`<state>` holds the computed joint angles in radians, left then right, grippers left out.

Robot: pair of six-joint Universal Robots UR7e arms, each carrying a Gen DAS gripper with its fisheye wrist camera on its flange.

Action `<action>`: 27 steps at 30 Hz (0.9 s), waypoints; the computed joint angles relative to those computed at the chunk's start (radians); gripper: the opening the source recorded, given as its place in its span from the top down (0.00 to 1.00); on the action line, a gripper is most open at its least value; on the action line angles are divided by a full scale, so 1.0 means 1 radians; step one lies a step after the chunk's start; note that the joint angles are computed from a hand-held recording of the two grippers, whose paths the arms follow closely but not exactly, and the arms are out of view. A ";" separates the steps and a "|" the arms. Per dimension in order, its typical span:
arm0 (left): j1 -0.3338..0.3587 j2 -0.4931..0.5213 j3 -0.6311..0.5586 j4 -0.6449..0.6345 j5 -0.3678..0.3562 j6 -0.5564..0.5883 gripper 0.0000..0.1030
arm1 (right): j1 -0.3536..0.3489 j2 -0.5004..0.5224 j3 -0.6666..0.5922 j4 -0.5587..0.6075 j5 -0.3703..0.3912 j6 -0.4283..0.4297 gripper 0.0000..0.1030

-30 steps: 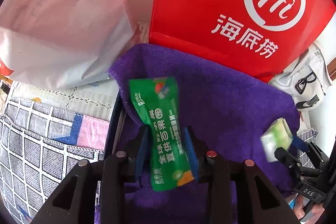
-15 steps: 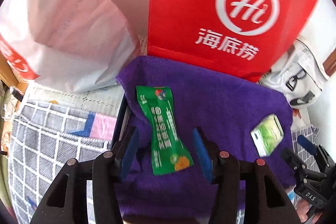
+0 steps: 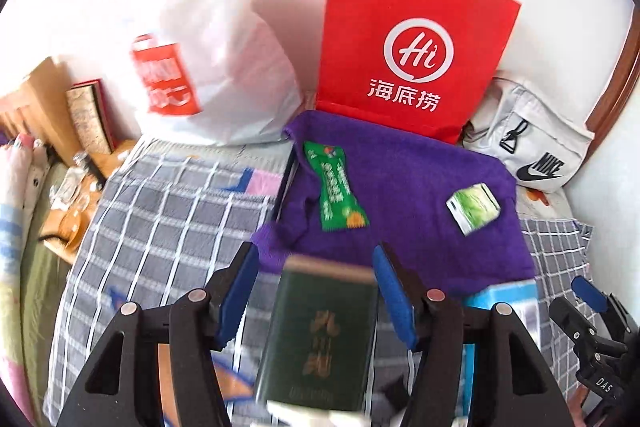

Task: Organize soft objects
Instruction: 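Withdraw both tools from the towel back toward the item pile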

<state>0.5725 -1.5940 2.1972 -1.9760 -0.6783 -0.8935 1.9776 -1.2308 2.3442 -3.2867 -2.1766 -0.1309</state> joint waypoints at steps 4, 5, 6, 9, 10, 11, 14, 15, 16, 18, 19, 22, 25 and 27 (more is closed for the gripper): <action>-0.067 -0.117 0.067 0.075 -0.018 -0.080 0.44 | 0.042 -0.052 0.070 -0.009 -0.013 0.048 0.19; -0.090 -0.135 0.078 0.123 -0.001 -0.118 0.44 | 0.054 -0.059 0.080 0.000 -0.029 0.066 0.19; -0.119 -0.155 0.088 0.186 0.014 -0.159 0.44 | 0.069 -0.066 0.094 0.000 -0.050 0.080 0.19; -0.176 -0.199 0.097 0.348 -0.002 -0.270 0.44 | 0.101 -0.068 0.144 -0.066 -0.093 0.098 0.19; -0.193 -0.227 0.107 0.377 -0.018 -0.295 0.44 | 0.104 -0.084 0.161 -0.051 -0.081 0.119 0.19; -0.205 -0.246 0.114 0.397 -0.029 -0.310 0.44 | 0.101 -0.094 0.175 -0.050 -0.065 0.134 0.19; -0.248 -0.304 0.136 0.475 -0.054 -0.369 0.44 | 0.109 -0.117 0.215 -0.031 -0.049 0.203 0.19; -0.260 -0.318 0.140 0.500 -0.064 -0.386 0.44 | 0.116 -0.115 0.224 -0.035 -0.054 0.215 0.19; -0.275 -0.332 0.141 0.539 -0.076 -0.414 0.44 | 0.124 -0.110 0.236 -0.048 -0.063 0.227 0.19; -0.311 -0.366 0.153 0.581 -0.089 -0.451 0.44 | 0.135 -0.112 0.257 -0.058 -0.066 0.241 0.19; -0.334 -0.385 0.158 0.614 -0.095 -0.478 0.44 | 0.147 -0.112 0.271 -0.072 -0.070 0.251 0.19; -0.389 -0.435 0.171 0.686 -0.114 -0.552 0.44 | 0.183 -0.112 0.302 -0.112 -0.093 0.262 0.19; -0.430 -0.487 0.193 0.711 -0.139 -0.598 0.44 | 0.235 -0.112 0.322 -0.117 -0.136 0.271 0.19; -0.449 -0.509 0.205 0.719 -0.157 -0.610 0.44 | 0.268 -0.111 0.333 -0.118 -0.166 0.281 0.19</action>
<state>0.1236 -2.1032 2.4024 -1.2573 -0.8356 -1.5034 2.2454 -1.3421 2.6772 -3.4047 -2.3427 0.1496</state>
